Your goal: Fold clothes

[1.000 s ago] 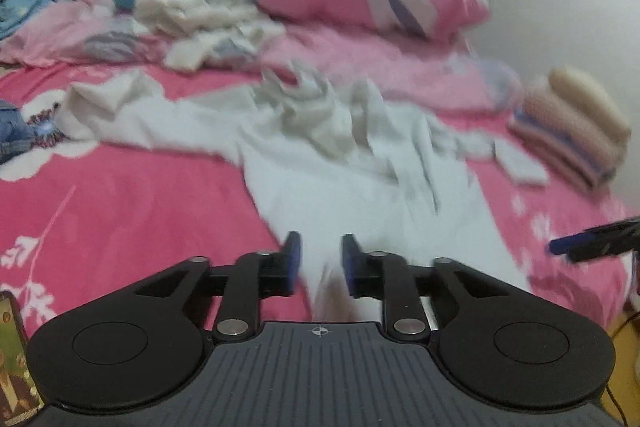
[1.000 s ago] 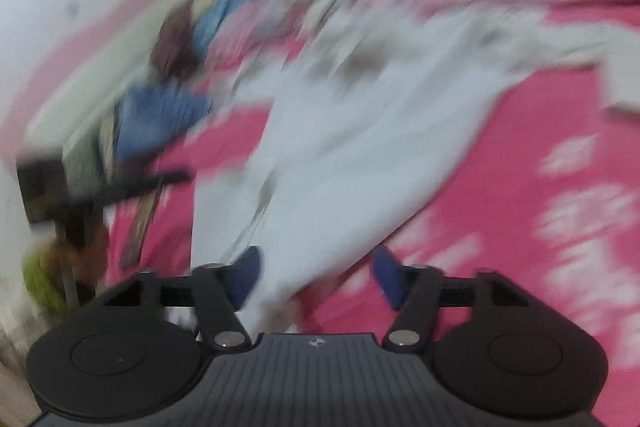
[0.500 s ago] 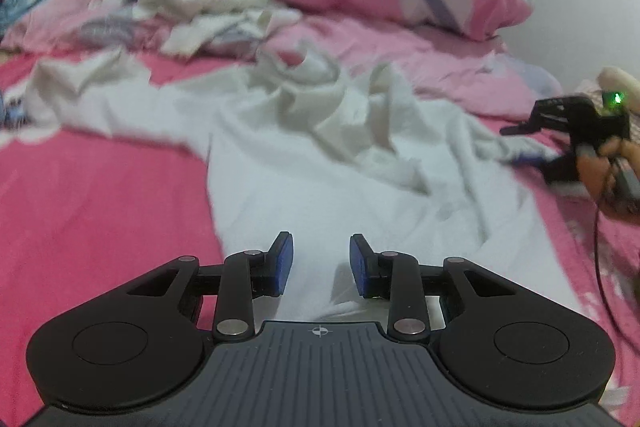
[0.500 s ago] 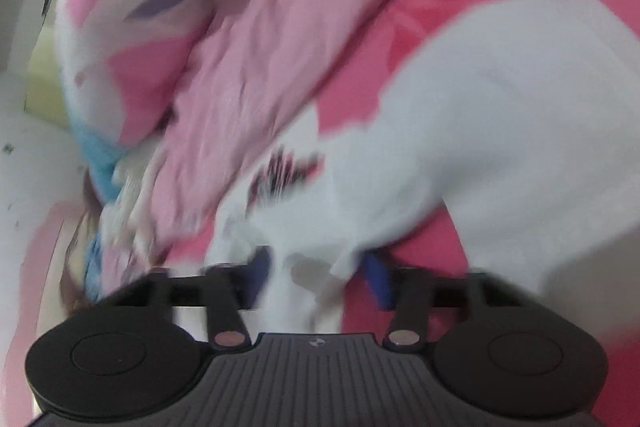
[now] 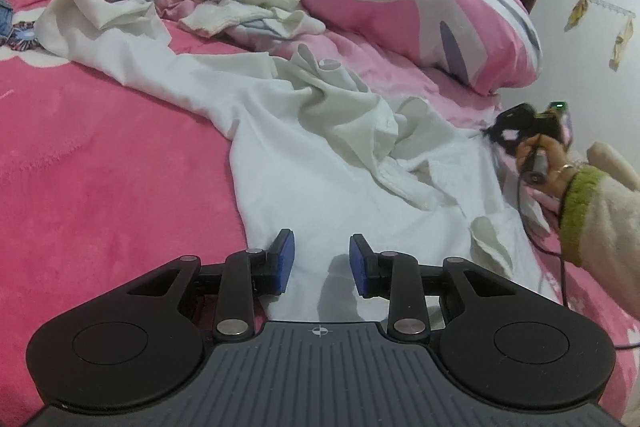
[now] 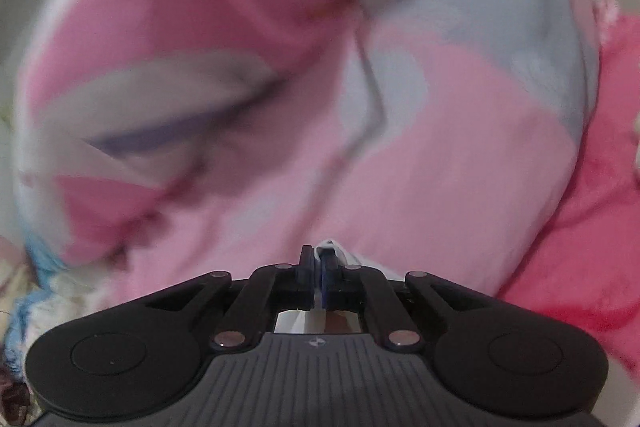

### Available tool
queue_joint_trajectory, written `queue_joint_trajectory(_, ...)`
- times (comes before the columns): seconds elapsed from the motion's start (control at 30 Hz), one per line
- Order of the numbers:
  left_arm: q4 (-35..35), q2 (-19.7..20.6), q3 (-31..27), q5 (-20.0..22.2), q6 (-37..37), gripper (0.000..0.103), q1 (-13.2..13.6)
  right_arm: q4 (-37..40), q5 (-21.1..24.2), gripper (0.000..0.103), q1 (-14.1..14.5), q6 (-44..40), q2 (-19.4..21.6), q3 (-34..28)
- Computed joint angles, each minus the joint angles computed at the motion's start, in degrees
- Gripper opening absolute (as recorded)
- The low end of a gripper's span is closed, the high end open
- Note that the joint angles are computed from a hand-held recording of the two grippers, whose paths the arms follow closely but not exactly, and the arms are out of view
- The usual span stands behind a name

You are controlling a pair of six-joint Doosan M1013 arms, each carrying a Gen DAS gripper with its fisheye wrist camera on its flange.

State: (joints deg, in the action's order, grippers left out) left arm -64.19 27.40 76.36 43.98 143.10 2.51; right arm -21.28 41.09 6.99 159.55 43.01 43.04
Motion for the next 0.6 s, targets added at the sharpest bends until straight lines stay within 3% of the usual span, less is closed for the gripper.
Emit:
queue_joint_trajectory(0.1,-0.07,0.03,0.04,-0.04,0.06,0.03,0.02,4.61,-0.65,0.01,-0.43,-1.27,-1.54,2.85)
queue_joint_trajectory(0.17,-0.34,0.18,-0.07,0.32,-0.15,0.031,0.14,6.8,-0.85,0.045,-0.46,-4.21,-4.26,6.14)
queue_joint_trajectory(0.23,-0.6,0.36,-0.22,0.74,-0.41,0.031,0.26,8.14,-0.36,0.045,-0.34,-7.61,-7.4,9.4)
queue_joint_trajectory(0.33,-1.06,0.57,-0.42,1.34,-0.88,0.031,0.45,8.37,-5.3,0.045,0.26,-13.68,-16.03,19.14)
queue_joint_trajectory(0.47,-0.98,0.52,-0.67,1.97,-2.18,0.032,0.66,15.78,-10.15,0.045,2.68,-27.32,-27.16,29.53)
queue_joint_trajectory(0.6,-1.0,-1.17,0.34,1.47,-0.05,0.039,0.6,15.31,-3.53,0.052,8.57,-37.89,-30.29,30.67)
